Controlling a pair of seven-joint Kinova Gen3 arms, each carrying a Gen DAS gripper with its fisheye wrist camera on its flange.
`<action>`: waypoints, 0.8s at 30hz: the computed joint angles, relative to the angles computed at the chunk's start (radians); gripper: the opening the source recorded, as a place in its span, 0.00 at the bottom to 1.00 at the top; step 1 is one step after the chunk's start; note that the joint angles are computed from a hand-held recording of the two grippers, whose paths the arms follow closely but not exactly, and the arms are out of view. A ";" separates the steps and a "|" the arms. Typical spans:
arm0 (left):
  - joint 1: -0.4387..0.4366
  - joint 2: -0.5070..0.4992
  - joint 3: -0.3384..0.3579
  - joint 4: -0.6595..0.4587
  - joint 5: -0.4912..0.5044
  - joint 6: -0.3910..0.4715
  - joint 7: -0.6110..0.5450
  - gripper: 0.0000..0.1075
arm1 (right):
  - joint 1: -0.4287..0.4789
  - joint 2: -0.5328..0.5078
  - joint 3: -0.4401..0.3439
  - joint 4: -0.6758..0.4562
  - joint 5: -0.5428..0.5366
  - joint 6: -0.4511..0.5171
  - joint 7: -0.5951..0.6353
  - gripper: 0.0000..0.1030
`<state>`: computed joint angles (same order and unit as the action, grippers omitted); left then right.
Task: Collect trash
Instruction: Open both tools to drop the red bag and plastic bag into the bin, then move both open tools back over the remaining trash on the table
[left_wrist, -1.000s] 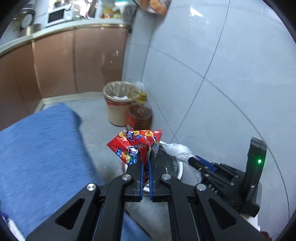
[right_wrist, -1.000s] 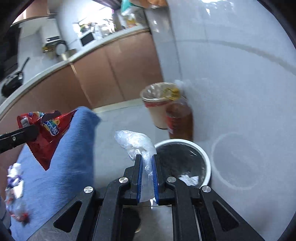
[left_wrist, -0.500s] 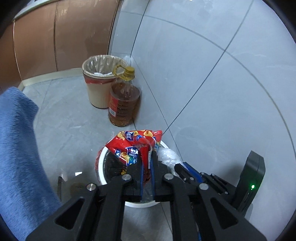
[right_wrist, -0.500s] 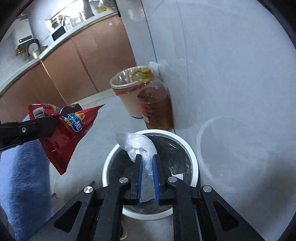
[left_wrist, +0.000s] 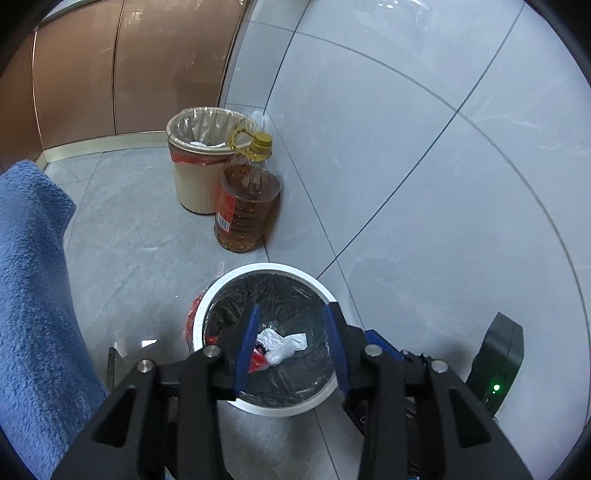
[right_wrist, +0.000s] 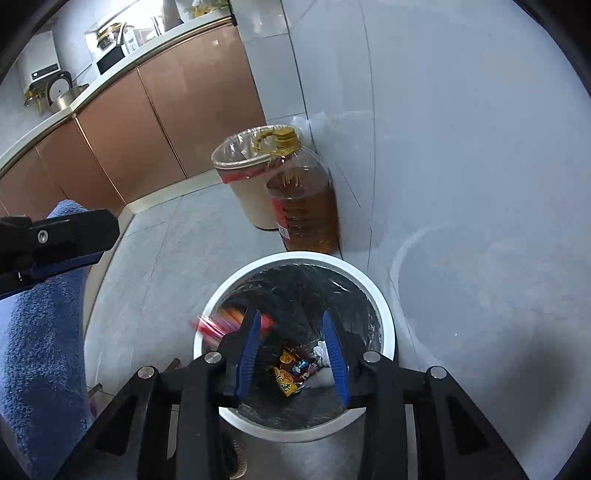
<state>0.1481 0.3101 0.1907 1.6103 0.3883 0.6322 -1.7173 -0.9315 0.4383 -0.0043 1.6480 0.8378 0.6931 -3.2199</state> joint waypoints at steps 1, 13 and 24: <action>-0.003 -0.014 -0.001 0.010 0.001 -0.004 -0.001 0.33 | -0.011 -0.006 0.000 -0.002 0.005 0.013 -0.003 0.33; 0.024 -0.280 -0.076 0.178 -0.145 -0.080 0.139 0.33 | -0.079 -0.067 -0.060 -0.069 0.088 0.146 -0.010 0.42; -0.075 -0.575 -0.062 0.328 -0.432 -0.061 0.391 0.38 | -0.192 -0.077 -0.132 -0.218 0.185 0.260 0.107 0.50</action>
